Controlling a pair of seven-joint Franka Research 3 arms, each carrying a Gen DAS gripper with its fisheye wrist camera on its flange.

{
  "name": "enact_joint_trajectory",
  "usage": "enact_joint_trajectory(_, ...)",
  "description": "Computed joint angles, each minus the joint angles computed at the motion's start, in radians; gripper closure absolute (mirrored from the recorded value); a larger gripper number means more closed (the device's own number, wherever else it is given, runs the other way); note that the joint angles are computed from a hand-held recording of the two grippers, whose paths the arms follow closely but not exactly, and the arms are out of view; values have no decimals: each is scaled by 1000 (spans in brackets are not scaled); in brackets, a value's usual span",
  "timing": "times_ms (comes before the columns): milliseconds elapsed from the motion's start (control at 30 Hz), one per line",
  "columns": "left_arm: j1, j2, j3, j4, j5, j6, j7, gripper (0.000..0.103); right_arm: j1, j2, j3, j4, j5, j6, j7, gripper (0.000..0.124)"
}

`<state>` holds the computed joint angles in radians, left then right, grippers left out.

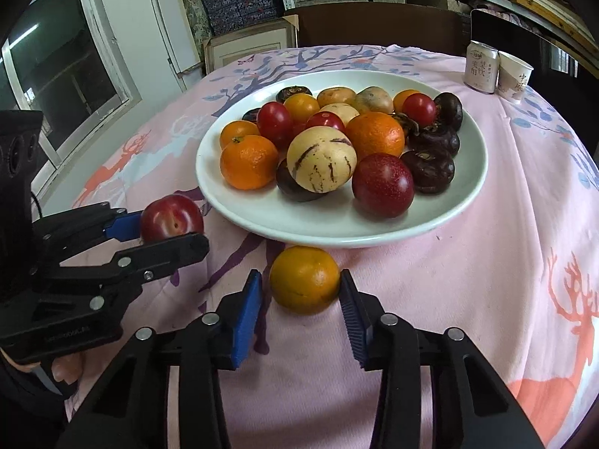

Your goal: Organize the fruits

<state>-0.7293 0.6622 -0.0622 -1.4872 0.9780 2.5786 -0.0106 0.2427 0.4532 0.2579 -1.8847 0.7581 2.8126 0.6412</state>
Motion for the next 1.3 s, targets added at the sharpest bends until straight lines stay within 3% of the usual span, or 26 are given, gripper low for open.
enact_joint_trajectory(133,-13,-20,13,-27,44,26,-40,64,-17,-17,14,-20,35,6,-21,87)
enact_joint_trajectory(233,-29,-50,19,-63,91,33,-95,64,-77,-63,48,-54,148,-25,-118,87)
enact_joint_trajectory(367,-30,-86,15,-88,157,18,-163,64,-113,-98,44,-48,318,-48,-246,87)
enact_joint_trajectory(533,18,-50,-5,25,130,-26,-77,64,-80,-43,4,90,390,-53,-264,87)
enact_joint_trajectory(733,98,89,-16,223,-69,-25,94,61,9,142,-47,347,193,-36,-45,86)
enact_joint_trajectory(767,110,107,-15,242,-107,-16,102,56,24,172,-57,386,148,-36,-4,86)
enact_joint_trajectory(833,95,104,24,237,-131,-14,57,34,37,205,-69,426,80,-41,64,82)
enact_joint_trajectory(933,56,49,76,158,-75,26,-21,28,-28,171,3,366,103,-13,28,76)
enact_joint_trajectory(1000,30,17,79,124,-42,-13,-38,27,-81,118,51,286,149,-1,-29,73)
enact_joint_trajectory(1067,10,-9,57,99,-29,-79,-21,27,-136,43,91,178,238,7,-121,63)
enact_joint_trajectory(1100,-5,-26,47,77,-14,-109,-22,22,-145,7,94,126,278,21,-160,60)
enact_joint_trajectory(1133,-14,-39,33,61,-9,-135,-26,8,-152,-31,99,71,324,40,-210,57)
enact_joint_trajectory(1167,-26,-54,18,41,-6,-168,-37,4,-161,-75,106,7,378,63,-274,55)
enact_joint_trajectory(1300,-65,-109,-32,-37,31,-236,-130,5,-176,-208,120,-170,624,133,-513,36)
